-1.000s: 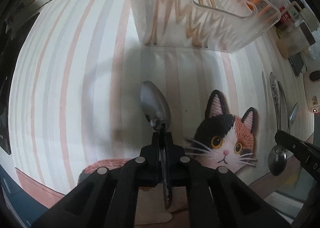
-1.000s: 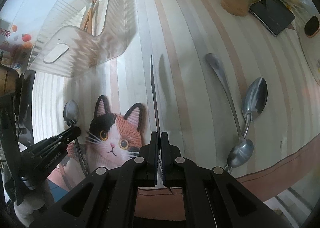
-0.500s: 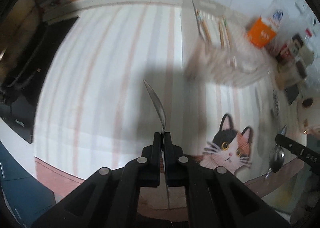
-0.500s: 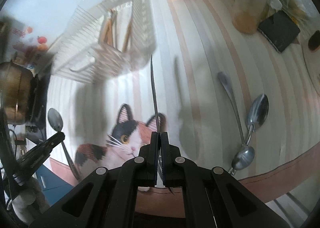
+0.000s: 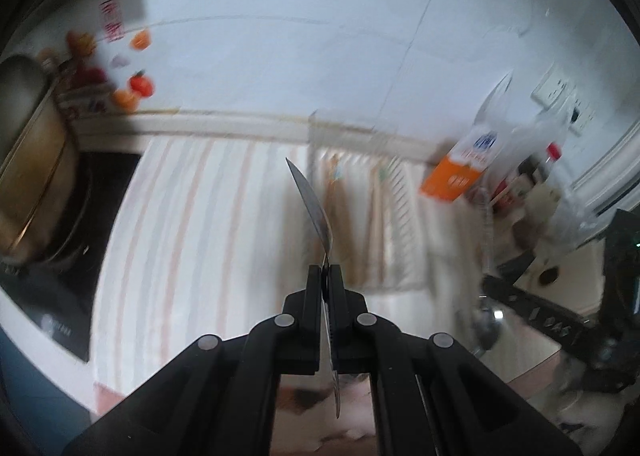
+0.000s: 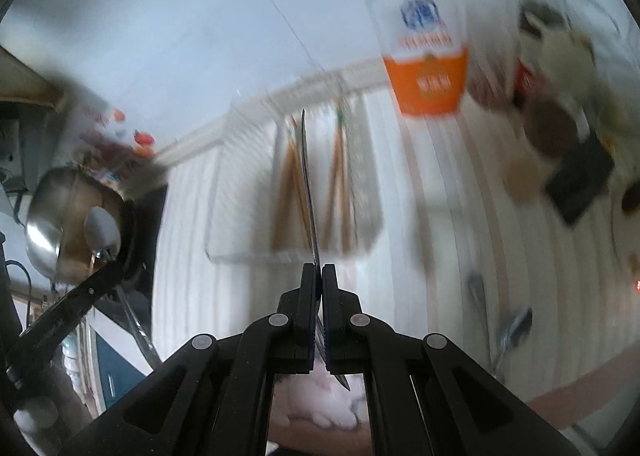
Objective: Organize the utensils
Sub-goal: 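Carry both spoons into the clear holder and open both tools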
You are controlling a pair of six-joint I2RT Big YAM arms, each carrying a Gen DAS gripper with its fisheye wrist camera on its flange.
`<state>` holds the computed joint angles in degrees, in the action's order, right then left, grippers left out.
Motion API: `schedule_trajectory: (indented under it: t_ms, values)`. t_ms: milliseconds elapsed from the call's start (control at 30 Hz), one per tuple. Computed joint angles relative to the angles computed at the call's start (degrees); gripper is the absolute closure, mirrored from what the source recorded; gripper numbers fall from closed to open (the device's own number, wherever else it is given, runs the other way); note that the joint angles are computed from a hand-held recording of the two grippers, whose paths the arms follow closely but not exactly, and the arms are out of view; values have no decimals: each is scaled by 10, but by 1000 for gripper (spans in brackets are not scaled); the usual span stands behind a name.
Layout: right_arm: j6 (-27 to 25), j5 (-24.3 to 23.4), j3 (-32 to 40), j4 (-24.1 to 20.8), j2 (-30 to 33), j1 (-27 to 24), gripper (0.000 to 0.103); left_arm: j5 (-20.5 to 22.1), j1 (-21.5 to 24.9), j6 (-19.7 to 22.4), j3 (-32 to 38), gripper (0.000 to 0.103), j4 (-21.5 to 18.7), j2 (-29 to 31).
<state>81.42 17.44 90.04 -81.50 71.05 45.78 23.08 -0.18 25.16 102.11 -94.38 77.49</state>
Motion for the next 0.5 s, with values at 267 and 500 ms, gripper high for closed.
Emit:
schedule_trajectory:
  t_ms: [267, 500]
  values:
    - [-80, -84, 16, 53, 45, -121, 101, -28, -98, -81, 96, 103, -5, 117]
    - [-93, -157, -26, 107, 75, -174, 101, -76, -135, -99, 106, 103, -3, 186]
